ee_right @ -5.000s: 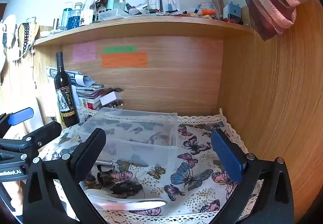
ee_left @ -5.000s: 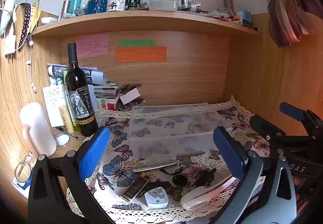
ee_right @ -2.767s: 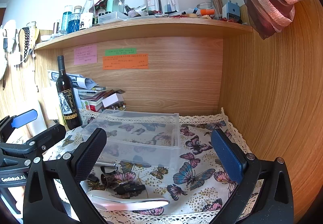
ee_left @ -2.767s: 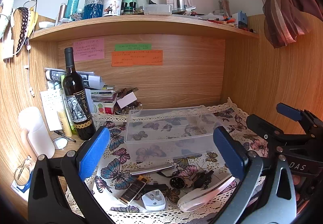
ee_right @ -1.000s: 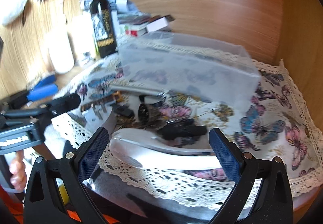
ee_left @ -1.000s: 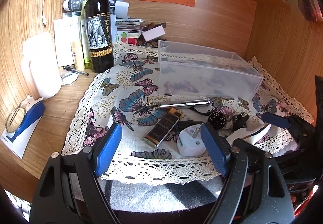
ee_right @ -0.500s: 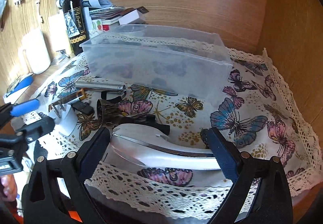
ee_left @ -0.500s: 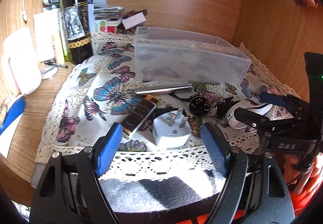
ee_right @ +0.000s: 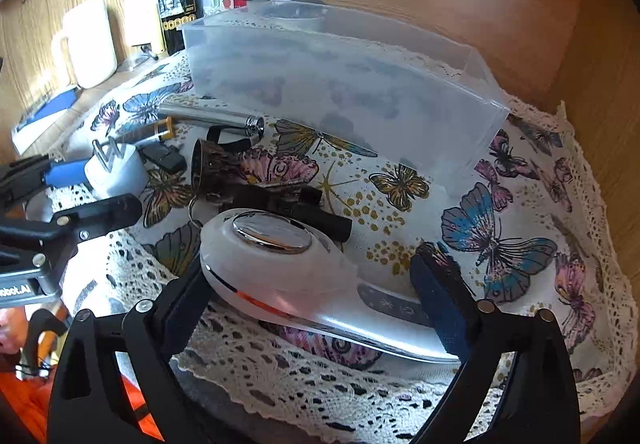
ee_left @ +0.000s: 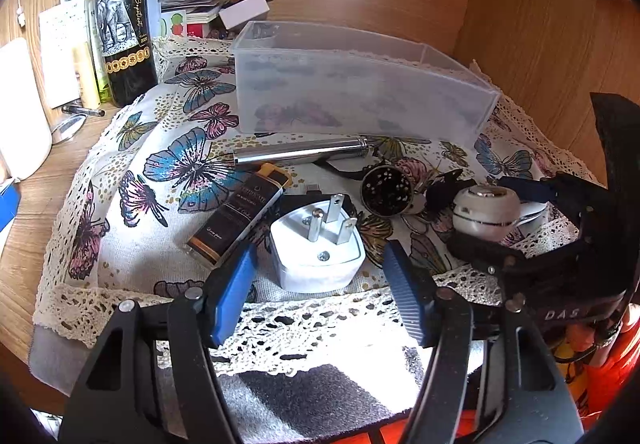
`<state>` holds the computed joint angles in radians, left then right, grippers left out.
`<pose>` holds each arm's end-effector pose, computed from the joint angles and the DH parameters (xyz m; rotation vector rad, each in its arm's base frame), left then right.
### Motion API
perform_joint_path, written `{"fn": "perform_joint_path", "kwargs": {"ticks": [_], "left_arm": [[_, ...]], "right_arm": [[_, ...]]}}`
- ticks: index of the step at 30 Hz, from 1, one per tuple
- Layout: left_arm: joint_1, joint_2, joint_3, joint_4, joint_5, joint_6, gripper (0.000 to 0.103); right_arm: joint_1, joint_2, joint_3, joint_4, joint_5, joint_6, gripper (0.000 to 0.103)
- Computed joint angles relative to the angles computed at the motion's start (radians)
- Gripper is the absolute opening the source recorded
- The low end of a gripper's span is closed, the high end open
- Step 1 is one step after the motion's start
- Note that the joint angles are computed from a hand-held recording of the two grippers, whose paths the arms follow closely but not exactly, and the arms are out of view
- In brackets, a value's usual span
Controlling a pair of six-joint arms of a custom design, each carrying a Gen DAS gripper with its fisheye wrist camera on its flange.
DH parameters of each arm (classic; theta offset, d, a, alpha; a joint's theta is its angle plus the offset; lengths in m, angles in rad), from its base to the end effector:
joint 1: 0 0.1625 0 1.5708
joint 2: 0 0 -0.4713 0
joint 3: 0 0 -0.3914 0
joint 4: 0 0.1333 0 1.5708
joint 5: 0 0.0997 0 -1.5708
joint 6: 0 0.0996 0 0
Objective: Organize rigid objects
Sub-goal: 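Grasp the white handheld device with the right tool while the left tool grasps the white plug, then lift both held items and lower them into the clear plastic box, opening both tools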
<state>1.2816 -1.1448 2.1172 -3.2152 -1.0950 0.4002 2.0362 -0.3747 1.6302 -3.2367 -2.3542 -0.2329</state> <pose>0.0151 -0.5766 0.2611 0.6484 2.4353 -0.8419 0.3613 -0.5790 -0.0620 0.6127 -2.2721 0.5970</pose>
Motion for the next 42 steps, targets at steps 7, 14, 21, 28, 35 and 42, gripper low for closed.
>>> {"fn": "perform_joint_path", "kwargs": {"ticks": [7,14,21,28,35,42], "left_arm": [[-0.001,0.024,-0.015,-0.023,0.009,0.015,0.039],[0.000,0.015,-0.013,-0.015,-0.015,0.012,0.038],[-0.019,0.002,-0.002,-0.052,-0.024,0.032,0.038],[-0.045,-0.013,-0.007,-0.099,-0.035,0.063,0.038],[-0.065,-0.017,-0.055,-0.118,-0.042,0.106,0.038],[-0.067,0.005,-0.152,-0.065,-0.060,0.111,0.038]], "right_arm": [[0.020,0.021,-0.020,-0.022,-0.037,-0.036,0.061],[0.017,-0.001,-0.003,-0.059,-0.031,0.001,0.059],[0.025,-0.026,0.000,-0.139,-0.020,0.006,0.043],[0.032,-0.038,-0.013,-0.201,-0.010,-0.012,0.035],[0.048,-0.036,-0.049,-0.301,-0.014,-0.100,0.035],[0.052,-0.023,-0.132,-0.337,0.003,-0.184,0.035]]}}
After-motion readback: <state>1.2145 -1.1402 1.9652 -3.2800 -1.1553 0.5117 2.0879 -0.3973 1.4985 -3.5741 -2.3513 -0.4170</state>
